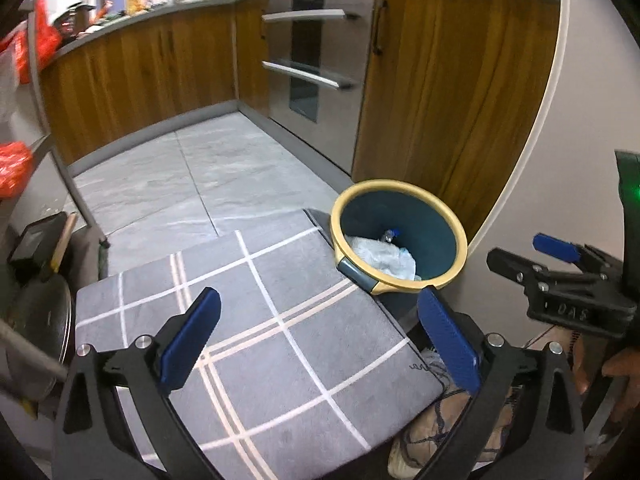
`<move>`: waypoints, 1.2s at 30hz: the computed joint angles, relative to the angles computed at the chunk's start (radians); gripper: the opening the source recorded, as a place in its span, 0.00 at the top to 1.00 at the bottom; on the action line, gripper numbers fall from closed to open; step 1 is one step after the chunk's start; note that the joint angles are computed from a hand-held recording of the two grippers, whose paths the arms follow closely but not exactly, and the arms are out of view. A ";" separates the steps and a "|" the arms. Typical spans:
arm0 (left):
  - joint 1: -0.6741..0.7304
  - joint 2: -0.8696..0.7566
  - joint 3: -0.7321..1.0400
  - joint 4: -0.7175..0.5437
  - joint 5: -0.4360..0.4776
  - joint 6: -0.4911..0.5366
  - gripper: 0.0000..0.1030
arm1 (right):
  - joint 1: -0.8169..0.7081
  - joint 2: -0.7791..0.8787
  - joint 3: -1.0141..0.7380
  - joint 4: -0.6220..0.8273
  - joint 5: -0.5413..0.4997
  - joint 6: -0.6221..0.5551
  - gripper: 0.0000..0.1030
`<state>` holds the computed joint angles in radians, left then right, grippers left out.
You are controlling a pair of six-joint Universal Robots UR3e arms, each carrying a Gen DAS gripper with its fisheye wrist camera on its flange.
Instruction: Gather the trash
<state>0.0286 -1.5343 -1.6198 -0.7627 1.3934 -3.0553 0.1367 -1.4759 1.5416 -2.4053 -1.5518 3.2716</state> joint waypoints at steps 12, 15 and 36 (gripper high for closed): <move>-0.023 0.155 -0.224 0.280 0.082 -0.020 0.05 | 0.137 -0.062 0.174 -0.373 -0.171 -0.046 0.05; -0.006 0.178 -0.249 0.302 0.069 -0.017 0.05 | 0.134 -0.068 0.174 -0.365 -0.162 -0.031 0.05; 0.014 0.189 -0.262 0.309 0.048 -0.013 0.05 | 0.162 -0.057 0.179 -0.378 -0.190 -0.032 0.05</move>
